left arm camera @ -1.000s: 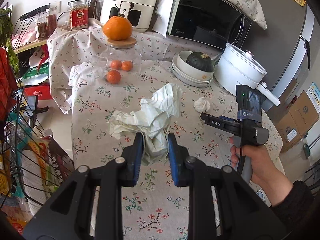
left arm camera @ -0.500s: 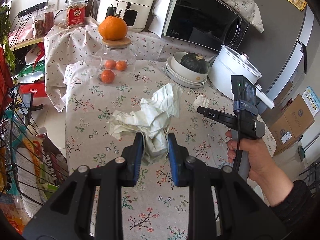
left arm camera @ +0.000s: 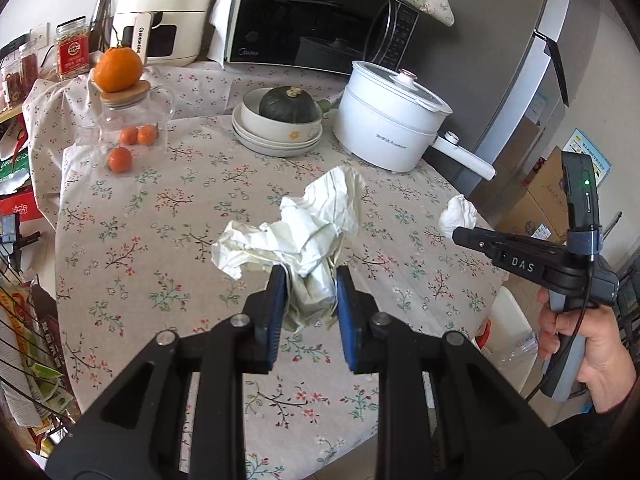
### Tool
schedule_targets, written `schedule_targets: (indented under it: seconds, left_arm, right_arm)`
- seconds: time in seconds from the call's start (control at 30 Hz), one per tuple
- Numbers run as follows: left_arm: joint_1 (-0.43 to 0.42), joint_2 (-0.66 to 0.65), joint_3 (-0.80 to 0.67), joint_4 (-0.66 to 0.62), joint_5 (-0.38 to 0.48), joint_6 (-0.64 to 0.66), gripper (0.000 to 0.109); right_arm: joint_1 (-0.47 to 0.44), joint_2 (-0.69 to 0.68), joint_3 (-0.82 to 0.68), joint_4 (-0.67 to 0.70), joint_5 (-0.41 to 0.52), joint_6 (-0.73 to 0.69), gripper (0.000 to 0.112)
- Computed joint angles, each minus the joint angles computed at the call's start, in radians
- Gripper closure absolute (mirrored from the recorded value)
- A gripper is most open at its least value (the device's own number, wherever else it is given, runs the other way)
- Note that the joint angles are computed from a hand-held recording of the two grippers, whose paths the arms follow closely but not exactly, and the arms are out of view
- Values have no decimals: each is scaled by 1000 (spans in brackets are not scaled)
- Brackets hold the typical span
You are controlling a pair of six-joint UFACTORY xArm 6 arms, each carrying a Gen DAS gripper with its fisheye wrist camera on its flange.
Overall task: Collect trash
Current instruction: 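Carry the cream cloth and white tissue over the white bin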
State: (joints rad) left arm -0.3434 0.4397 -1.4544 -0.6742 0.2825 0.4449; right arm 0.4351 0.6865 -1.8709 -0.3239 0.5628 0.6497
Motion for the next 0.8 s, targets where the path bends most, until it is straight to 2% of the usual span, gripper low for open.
schedule_targets:
  seconds: [0.1,0.2,0.27,0.4,0.6,0.8]
  left_arm:
    - [-45,-3,2,8,-10,10,82]
    - [-84,-4,8,18,-16,13,82]
    - [-104,0,6,15,-10,15,82]
    - [-139,16,-9,1,11,25,82]
    - [-202,61,-59,47,47,33,82]
    - [-279,149,-177,7,130,105,82]
  right_arm:
    - [-21,-173,242,-55,-49,65,95]
    - [-43,-304,430,-138,-97,164,95]
    - [-61,-371,531,-139,-123,194,95]
    - [-89,-485,689,-27,-149,139,95]
    - [-142,-629,879,-8,-157,124,95]
    - [-222,-735,1037,36,-146,123,95]
